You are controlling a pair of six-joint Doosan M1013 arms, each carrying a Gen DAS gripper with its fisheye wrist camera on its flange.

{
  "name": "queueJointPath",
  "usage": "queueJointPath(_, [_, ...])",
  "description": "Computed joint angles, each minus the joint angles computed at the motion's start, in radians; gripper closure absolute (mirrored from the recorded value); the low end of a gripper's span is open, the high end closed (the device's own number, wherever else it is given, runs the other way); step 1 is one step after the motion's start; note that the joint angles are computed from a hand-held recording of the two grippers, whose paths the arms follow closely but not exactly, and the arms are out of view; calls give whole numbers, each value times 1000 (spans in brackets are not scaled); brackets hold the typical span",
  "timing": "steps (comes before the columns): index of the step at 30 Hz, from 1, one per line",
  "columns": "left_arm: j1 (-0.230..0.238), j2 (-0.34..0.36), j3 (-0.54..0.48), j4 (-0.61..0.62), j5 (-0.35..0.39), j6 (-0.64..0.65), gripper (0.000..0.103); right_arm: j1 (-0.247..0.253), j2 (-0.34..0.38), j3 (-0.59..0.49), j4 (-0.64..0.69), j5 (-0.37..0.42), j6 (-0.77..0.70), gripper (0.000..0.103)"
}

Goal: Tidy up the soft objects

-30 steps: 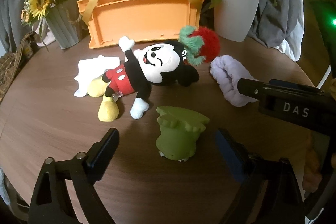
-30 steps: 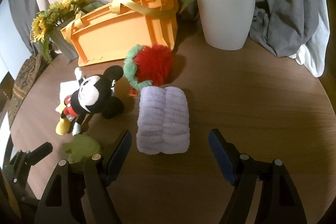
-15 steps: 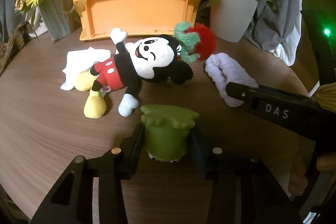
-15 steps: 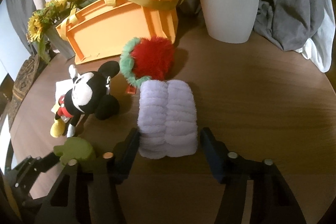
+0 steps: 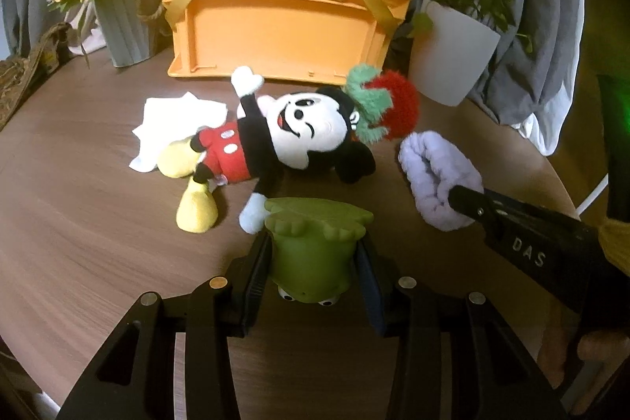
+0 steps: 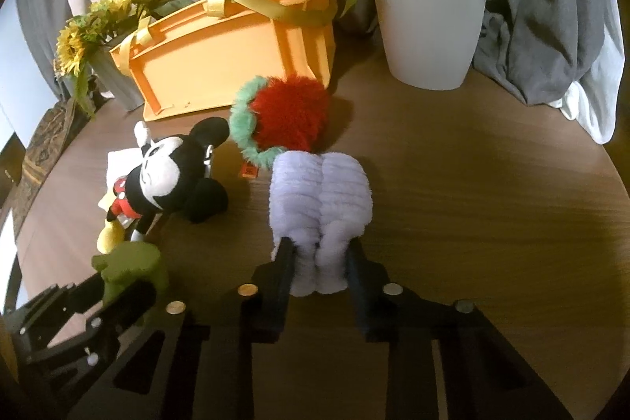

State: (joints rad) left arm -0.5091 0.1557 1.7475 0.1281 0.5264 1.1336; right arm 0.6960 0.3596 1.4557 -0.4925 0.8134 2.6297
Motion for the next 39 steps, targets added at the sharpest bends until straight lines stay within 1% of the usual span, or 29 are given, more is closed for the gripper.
queueJointPath(4, [5, -4, -3, -7, -6, 3, 61, 4, -7, 0, 6, -7, -4, 84])
queueJointPath(6, [6, -7, -4, -4, -10, 1, 61, 8, -10, 0, -3, -8, 1, 85])
queueJointPath(10, [6, -12, -8, 13, -15, -13, 61, 14, -19, -1, -7, -12, 9, 85])
queueJointPath(17, [10, -27, -13, 25, -31, -20, 61, 28, -31, -10, -56, -10, 41, 86])
queueJointPath(23, [12, -46, -17, 62, -56, -37, 61, 37, -40, -24, -100, -13, 69, 86])
queueJointPath(30, [19, -71, -27, 111, -85, -56, 61, 52, -48, -44, -176, -13, 121, 86])
queueJointPath(37, [29, -88, -40, 144, -111, -66, 61, 73, -51, -72, -274, -4, 186, 86])
queueJointPath(39, [34, -93, -43, 140, -121, -53, 61, 80, -50, -81, -303, 1, 207, 86])
